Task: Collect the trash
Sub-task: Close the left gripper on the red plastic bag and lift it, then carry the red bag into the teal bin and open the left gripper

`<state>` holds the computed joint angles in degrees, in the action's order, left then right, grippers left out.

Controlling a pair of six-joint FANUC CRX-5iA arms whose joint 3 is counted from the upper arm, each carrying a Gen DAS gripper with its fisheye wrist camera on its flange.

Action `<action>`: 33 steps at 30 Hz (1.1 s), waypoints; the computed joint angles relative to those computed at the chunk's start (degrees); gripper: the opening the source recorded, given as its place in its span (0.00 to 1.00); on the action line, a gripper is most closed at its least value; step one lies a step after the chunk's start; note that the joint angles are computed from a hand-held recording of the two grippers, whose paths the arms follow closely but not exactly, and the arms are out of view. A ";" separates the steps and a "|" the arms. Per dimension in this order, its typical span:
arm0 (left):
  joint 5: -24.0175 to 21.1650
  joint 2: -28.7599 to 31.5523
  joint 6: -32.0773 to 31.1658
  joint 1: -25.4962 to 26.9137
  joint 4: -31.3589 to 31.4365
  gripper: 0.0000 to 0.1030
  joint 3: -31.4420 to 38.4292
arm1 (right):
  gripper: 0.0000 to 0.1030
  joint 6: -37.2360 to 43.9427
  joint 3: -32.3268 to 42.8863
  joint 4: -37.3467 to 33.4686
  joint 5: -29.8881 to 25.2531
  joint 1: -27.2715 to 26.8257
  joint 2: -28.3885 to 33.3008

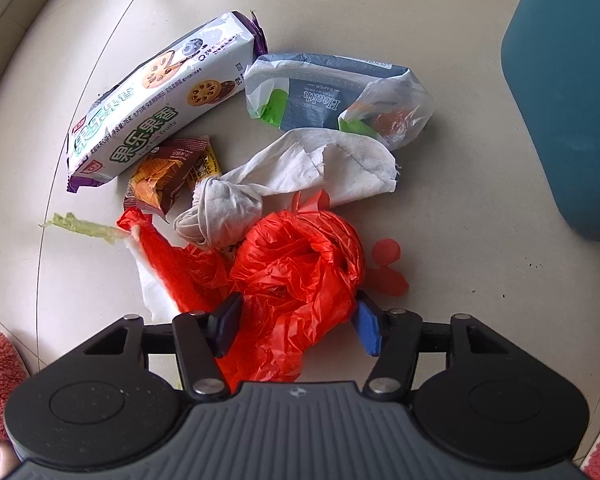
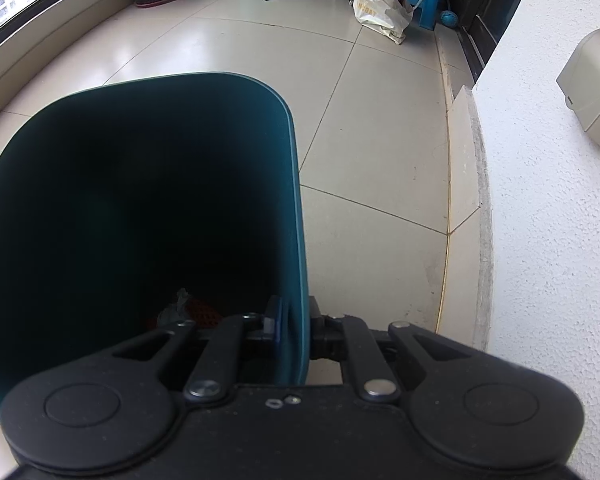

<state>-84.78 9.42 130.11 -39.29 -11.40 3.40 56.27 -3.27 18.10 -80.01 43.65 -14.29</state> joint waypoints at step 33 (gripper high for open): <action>-8.21 -8.75 7.22 -2.61 -1.59 0.46 13.84 | 0.03 1.30 -0.78 -3.38 2.10 -3.51 -1.61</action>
<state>-92.99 0.67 137.33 -41.91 -13.00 17.24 57.57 -4.05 14.72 -77.91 40.13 -15.90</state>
